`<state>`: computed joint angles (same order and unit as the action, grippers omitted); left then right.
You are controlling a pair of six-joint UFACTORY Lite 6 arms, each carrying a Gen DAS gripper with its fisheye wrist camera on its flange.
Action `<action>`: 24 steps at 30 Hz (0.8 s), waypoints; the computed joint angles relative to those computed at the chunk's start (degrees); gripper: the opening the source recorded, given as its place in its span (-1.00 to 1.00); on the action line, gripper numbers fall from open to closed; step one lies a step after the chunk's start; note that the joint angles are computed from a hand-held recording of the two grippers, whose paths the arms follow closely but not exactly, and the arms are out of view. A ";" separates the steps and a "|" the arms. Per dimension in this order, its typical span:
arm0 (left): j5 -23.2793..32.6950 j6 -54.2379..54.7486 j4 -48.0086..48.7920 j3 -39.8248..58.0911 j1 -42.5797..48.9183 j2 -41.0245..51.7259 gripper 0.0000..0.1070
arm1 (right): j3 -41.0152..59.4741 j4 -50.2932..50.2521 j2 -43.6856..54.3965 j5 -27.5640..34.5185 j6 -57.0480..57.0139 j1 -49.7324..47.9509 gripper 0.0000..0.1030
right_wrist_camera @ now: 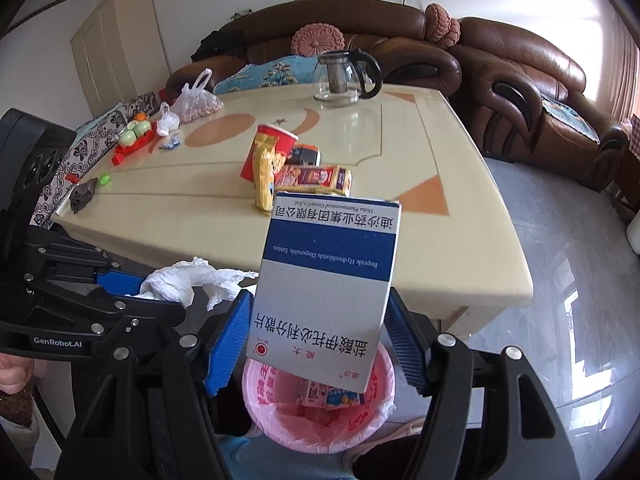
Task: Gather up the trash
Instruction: 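Carry the tissue and white box with both tools over the pink bin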
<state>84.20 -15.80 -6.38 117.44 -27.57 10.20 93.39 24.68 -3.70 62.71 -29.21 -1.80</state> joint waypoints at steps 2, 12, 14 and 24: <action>-1.21 -0.21 -0.45 -2.95 -0.23 -1.34 -0.46 | -1.71 -0.25 -1.02 -0.19 -0.24 -0.03 0.25; -8.36 -1.11 -1.52 -17.94 -1.22 -7.39 -0.46 | -10.96 -0.96 -4.98 -1.07 -2.12 -0.63 0.25; -9.43 -0.92 -1.62 -19.80 -1.70 -7.39 -0.46 | -12.66 -1.29 -5.17 -1.43 -2.44 -0.61 0.25; -15.63 1.54 -5.69 -28.36 -0.54 -5.17 -0.46 | -18.52 -2.20 -4.39 -3.52 -3.77 -0.77 0.25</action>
<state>68.56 -14.26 -12.07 89.08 -28.10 5.03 74.86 22.49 -8.09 59.20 -32.99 -2.57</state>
